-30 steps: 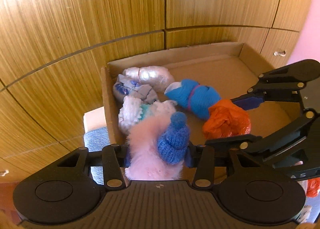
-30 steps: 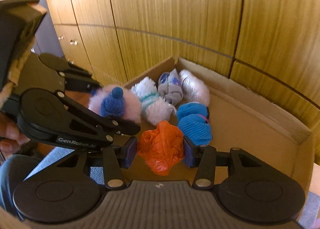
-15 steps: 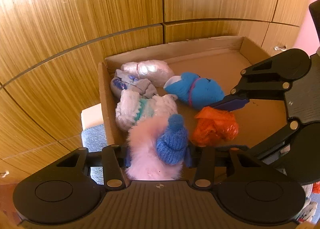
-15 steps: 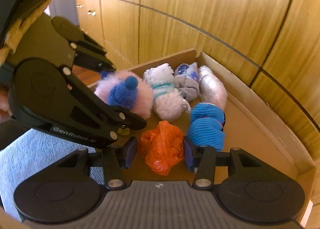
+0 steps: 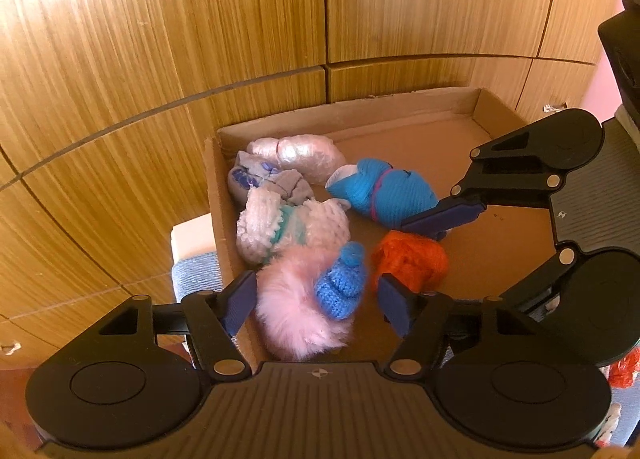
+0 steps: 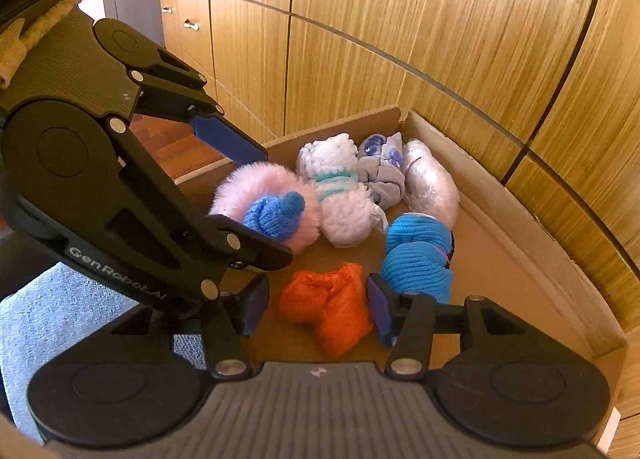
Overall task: Organize objects
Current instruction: 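Place the orange bundle and pink hatted toy into the box, opening both tools, then withdraw both tools from the box toward the remaining toys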
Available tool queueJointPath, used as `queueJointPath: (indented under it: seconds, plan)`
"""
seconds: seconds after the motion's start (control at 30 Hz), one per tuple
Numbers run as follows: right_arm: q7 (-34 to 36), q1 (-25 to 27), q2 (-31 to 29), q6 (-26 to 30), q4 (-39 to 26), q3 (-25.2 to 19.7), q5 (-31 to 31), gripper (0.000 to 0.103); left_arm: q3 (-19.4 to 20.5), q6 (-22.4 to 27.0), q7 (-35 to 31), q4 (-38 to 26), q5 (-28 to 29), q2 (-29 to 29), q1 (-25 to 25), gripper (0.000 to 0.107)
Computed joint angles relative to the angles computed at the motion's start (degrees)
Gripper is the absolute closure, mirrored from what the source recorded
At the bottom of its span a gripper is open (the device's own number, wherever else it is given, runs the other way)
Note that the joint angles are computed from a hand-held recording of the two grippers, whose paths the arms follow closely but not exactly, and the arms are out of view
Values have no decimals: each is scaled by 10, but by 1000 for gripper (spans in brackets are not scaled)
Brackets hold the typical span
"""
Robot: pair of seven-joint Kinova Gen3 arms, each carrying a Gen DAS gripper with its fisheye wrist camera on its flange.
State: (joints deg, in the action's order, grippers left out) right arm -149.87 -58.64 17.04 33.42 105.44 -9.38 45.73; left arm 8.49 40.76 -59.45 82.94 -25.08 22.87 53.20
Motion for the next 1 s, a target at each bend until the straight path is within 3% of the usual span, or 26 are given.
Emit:
queueJointPath:
  seconds: [0.57,0.77,1.0]
  plan:
    - [-65,-12,-35,28,18,-20,36,50,2,-6,26,21,-11,-25,4,28]
    - [-134,-20,-66,55,42,-45,70,47,5,-17,68,39,-24,-49,10,25]
    - [-249,-32,-108,110,75,-98,118,42,12,-31,164,79,-78,-88,32,23]
